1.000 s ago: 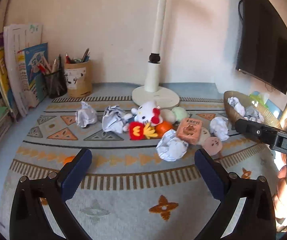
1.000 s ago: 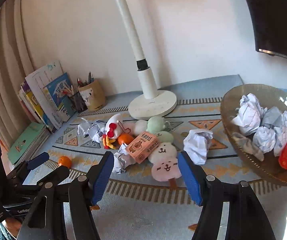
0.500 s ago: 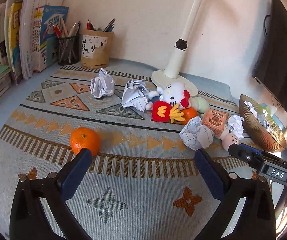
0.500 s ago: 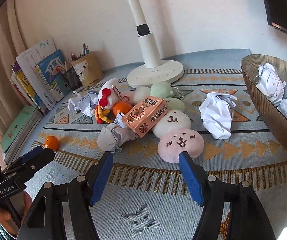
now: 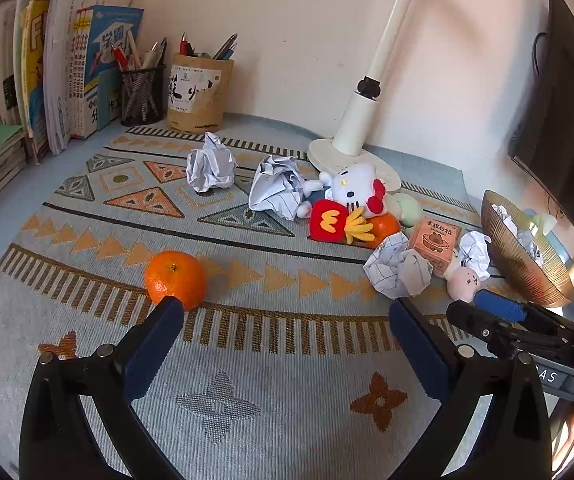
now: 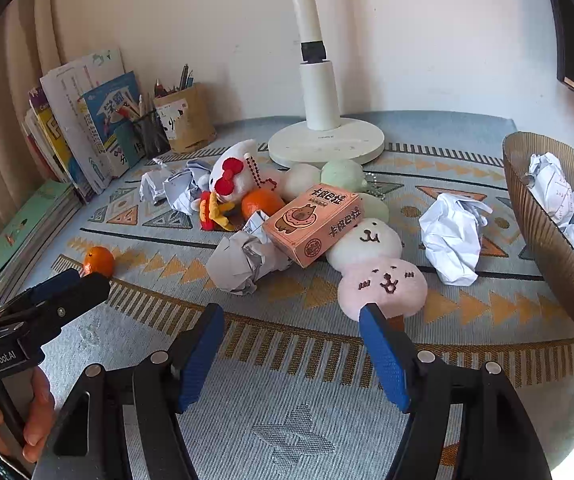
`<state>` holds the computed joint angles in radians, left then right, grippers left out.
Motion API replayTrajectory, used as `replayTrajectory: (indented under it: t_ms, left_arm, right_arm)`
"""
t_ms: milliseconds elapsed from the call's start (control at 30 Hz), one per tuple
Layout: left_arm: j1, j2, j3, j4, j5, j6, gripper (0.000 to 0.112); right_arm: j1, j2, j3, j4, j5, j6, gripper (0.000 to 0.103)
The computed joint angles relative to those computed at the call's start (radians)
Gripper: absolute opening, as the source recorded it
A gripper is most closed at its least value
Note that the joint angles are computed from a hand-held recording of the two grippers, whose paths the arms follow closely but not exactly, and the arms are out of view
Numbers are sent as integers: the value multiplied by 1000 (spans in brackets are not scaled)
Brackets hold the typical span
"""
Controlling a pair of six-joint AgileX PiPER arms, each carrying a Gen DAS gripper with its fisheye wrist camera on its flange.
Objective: Organize objects
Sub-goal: 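Grasp the orange with the left tool while the right grasps a lined paper ball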
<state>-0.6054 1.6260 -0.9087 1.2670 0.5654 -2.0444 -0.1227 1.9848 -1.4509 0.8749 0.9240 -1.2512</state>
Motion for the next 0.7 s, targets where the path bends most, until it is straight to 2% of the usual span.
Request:
replayTrajectory:
  t_ms: [67,133,200,333,400,500,567,600,633,667,700]
  left_arm:
    - [19,-26,16,-38,-18,33,102]
    - [38,-51,29,-99,1,96,102]
    - [79,-80,49,-135,0,138,102]
    - [167,-122,100,-58,-86,65,102]
    - [190,-77,67,-115,-80,141,102]
    - [224,-8,2,-276,-76,323,99]
    - [221,-9,1,-254,-78,303,96]
    - [216,-5,-4,-247,-65,293,92]
    - [218,2,-9,-260,-66,308,76]
    - [225,13,-20,-304,-74,358,67]
    - [233,28,-37,-362,-72,418,48]
  right_arm:
    - [20,38,-74,-61,81,122,68]
    - [64,77,-150,-133,139,237,68]
    - [106,110,-204,-159,174,302,68]
    - [185,111,-202,-194,50,365,68]
    - [200,123,-210,-189,19,390,69]
    - [208,115,-184,-164,-31,365,69]
    - [210,99,-145,-141,-77,323,66]
    - [212,94,-141,-143,-85,321,62]
    - [207,99,-148,-127,-73,306,47]
    - [203,108,-159,-124,-50,304,33]
    - [202,107,-158,-119,-47,300,33]
